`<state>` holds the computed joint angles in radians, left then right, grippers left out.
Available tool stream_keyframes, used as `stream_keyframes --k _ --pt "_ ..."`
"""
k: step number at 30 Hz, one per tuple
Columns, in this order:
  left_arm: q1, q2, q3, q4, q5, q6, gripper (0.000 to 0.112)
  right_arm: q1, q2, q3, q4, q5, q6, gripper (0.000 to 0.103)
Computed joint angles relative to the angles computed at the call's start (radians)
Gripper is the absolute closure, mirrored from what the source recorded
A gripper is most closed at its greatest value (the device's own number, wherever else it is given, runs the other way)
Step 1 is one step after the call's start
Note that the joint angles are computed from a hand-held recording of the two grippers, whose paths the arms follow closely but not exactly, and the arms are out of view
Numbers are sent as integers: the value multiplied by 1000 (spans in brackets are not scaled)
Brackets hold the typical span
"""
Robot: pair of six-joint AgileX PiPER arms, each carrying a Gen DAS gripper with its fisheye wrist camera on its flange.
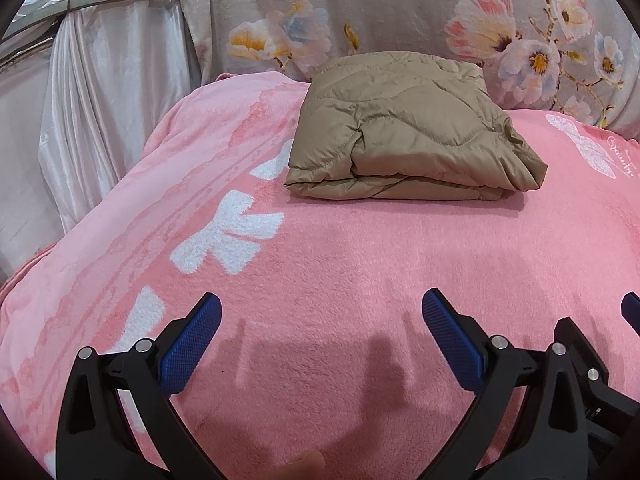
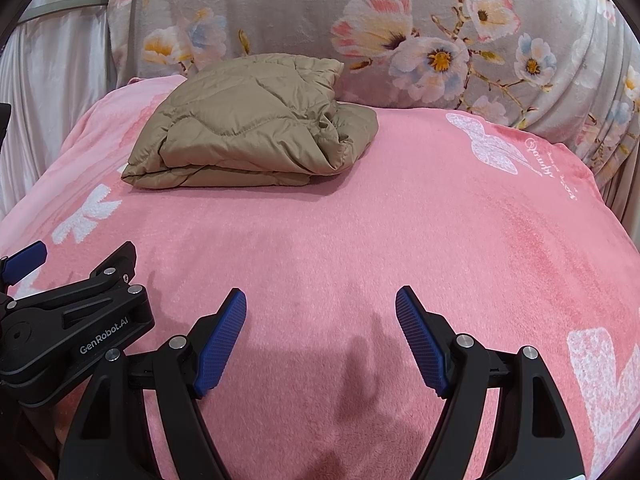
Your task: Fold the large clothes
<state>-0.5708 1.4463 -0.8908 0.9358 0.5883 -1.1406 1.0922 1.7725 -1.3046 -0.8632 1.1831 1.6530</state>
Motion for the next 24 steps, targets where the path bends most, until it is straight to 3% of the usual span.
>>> stream_keyframes --k 24 --pt "1 -2 3 5 2 -6 14 3 1 -3 -1 8 -3 28"
